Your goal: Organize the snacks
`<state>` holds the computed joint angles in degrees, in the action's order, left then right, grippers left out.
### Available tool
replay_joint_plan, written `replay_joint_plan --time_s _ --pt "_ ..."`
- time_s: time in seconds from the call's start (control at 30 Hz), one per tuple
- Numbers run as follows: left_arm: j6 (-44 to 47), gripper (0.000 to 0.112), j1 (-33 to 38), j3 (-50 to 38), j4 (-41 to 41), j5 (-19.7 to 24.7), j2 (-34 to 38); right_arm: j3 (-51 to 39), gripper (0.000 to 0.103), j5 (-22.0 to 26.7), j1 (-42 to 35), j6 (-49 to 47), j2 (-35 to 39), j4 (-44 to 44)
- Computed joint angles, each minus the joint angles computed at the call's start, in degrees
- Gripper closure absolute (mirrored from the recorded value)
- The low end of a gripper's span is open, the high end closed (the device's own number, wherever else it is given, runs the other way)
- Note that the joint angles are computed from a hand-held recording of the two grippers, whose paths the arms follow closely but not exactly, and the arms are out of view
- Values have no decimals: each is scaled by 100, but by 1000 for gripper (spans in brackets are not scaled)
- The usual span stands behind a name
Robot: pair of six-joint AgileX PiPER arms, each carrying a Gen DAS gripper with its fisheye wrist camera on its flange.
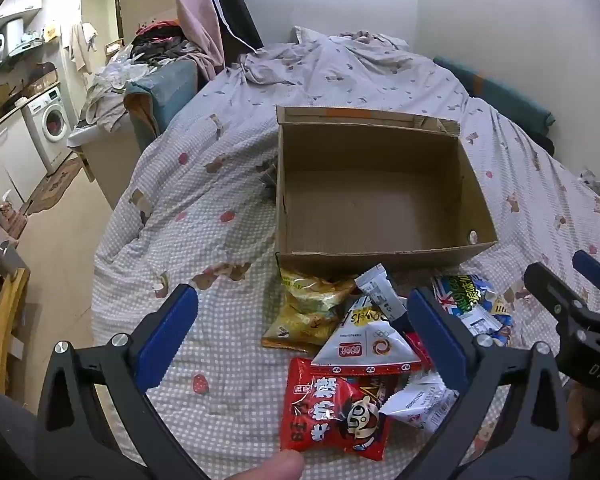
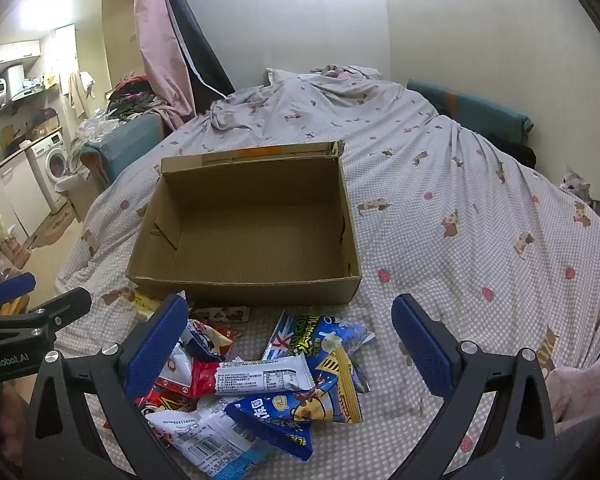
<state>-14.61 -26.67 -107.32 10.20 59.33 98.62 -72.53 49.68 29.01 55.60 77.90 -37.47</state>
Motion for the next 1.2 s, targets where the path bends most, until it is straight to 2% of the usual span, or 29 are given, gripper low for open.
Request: replay_joint_plan --time_s 0.27,0.33,0.53,1.2 --pt "13 9 -1 -203 -30 170 121 11 0 -15 6 42 -2 -45" --pt "34 9 51 -13 -40 28 -7 7 0 -18 -3 29 9 -38" --pt "35 9 63 70 -44 -28 -43 18 0 -18 5 44 -3 -44" --pt "76 9 101 -22 -73 34 -22 44 0 -54 -15 38 -12 -30"
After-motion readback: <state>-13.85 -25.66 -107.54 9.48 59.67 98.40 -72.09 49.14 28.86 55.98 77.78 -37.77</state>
